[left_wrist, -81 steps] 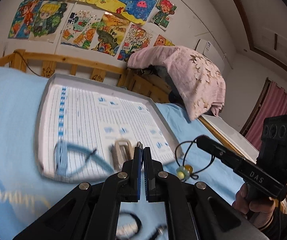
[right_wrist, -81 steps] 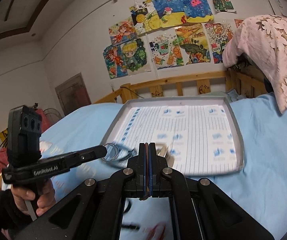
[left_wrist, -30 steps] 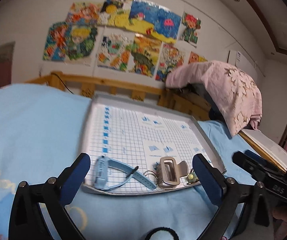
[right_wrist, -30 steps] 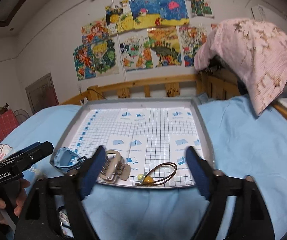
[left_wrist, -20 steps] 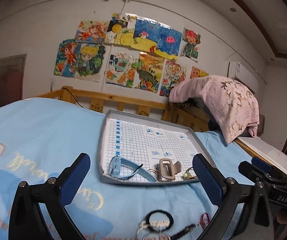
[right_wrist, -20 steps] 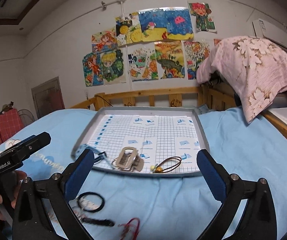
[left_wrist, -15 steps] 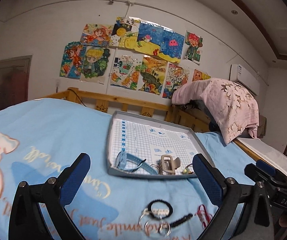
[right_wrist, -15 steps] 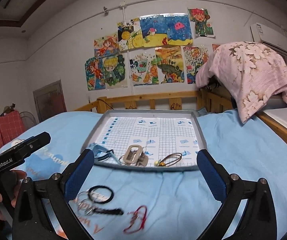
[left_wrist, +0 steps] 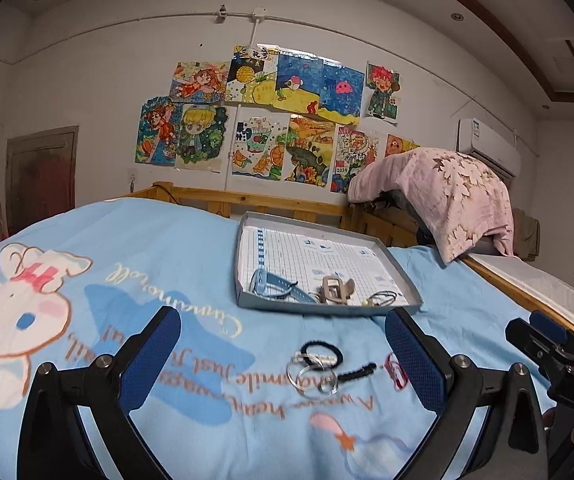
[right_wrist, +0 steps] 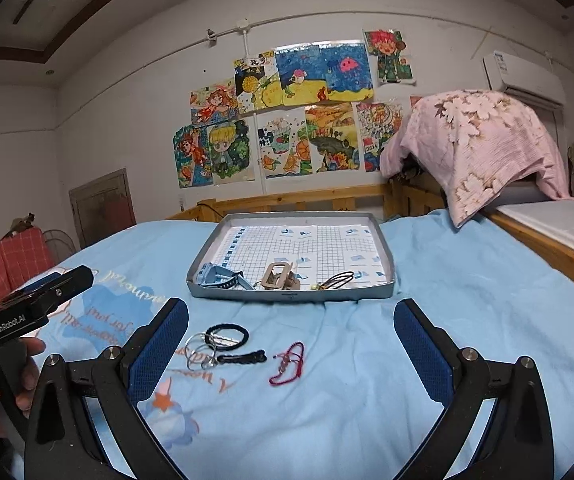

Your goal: Organize jewelry

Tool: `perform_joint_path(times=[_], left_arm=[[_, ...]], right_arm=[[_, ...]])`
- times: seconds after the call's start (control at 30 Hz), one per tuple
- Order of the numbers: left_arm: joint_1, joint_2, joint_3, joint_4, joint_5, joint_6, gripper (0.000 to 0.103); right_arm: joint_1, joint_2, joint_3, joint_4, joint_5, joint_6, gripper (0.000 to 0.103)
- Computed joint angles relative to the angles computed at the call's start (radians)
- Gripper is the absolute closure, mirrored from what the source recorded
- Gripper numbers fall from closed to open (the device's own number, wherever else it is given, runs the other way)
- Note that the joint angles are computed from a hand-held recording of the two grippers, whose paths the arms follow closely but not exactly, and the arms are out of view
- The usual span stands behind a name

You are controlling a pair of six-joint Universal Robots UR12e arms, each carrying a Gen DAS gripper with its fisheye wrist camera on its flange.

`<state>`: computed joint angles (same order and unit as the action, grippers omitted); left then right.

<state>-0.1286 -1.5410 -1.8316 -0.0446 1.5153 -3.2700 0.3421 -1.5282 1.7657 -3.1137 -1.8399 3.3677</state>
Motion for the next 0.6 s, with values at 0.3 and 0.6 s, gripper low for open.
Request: perform_joint_path(times=[0.3,0.6], left_arm=[[-0.011,0.033,-0.051,0.013,0.028,0.015,0.0],[-0.013,0.037,-0.062,-0.01,0.04,0.004,0.0]], right_arm=[[0.03,-0.018,0.036,-0.016,-0.05,-0.036,0.002],[0.021,-0.021,0.045,0.013,-0.025,-0.009,0.002]])
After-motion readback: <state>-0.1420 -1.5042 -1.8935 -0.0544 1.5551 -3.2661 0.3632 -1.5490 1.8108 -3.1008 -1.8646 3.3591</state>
